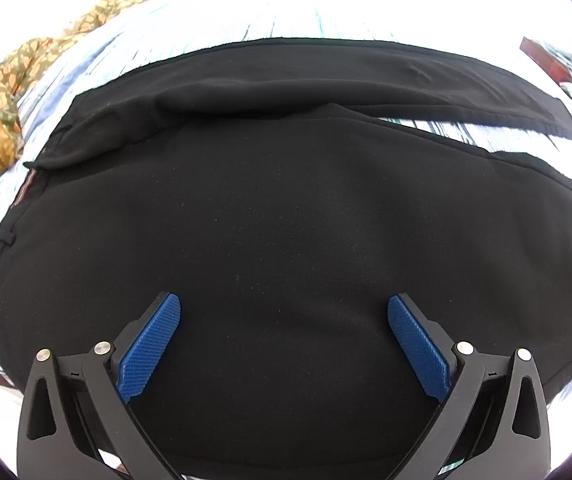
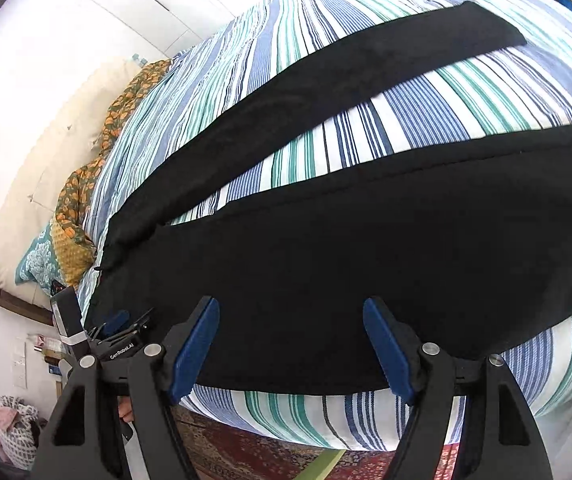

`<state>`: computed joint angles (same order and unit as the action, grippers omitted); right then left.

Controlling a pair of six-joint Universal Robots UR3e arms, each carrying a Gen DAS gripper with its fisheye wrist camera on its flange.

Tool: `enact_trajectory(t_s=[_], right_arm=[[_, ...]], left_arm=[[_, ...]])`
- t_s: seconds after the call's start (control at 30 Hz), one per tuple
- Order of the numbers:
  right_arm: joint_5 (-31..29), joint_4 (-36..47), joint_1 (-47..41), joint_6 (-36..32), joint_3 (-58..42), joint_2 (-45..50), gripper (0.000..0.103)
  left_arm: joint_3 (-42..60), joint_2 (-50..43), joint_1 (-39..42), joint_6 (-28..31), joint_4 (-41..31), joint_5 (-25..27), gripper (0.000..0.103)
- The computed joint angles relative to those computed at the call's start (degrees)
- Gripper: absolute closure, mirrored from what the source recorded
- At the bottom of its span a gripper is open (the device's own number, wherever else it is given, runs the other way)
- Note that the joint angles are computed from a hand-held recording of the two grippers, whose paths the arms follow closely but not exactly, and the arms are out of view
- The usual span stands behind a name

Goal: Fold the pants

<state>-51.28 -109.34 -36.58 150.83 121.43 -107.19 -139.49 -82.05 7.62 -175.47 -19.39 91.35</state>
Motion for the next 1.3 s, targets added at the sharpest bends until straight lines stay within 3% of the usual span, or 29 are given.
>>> enact_trajectory(t_s=[0.13, 0.37, 0.6, 0.83, 0.9, 1.03, 1.13, 1.3], right_arm=[[-2.2, -4.2, 1.7, 4.0, 1.3, 1.7, 0.025], [2.3, -3.1, -3.6, 2.1, 4.9, 3.0, 0.025], [2.4, -4.0, -3.0, 2.1, 4.4, 5.4, 0.024], [-3.9, -6.2, 5.9, 14.3, -2.9, 5.9, 0.021], [-3.4, -5.6, 10.5, 16.6, -8.1, 8.9, 0.021], [-2.5, -3.6, 22.7, 22.5, -24.9, 20.8, 0.019], [-1.2, 1.2, 31.9, 25.8, -42.8, 33.7, 0.011], [0.5, 6.8, 43.0, 28.3, -72.8, 55.6, 0.011]], left_arm=[[0.8, -1.1, -1.5, -0.9, 0.4, 1.7, 0.0], [0.6, 5.4, 1.2, 0.8, -6.0, -1.6, 0.001], [-0.3, 19.7, 15.9, 4.6, -12.8, -13.0, 0.001], [0.4, 14.8, 26.8, 5.7, -13.2, -13.0, 0.001], [-0.4, 15.6, 30.3, 6.3, -14.7, -16.2, 0.001], [-1.3, 15.6, 29.5, 6.7, -13.8, -15.1, 0.001], [-1.7, 16.0, 29.5, 7.3, -13.9, -15.6, 0.001], [-1.6, 13.7, 27.6, 6.8, -11.4, -14.0, 0.001]])
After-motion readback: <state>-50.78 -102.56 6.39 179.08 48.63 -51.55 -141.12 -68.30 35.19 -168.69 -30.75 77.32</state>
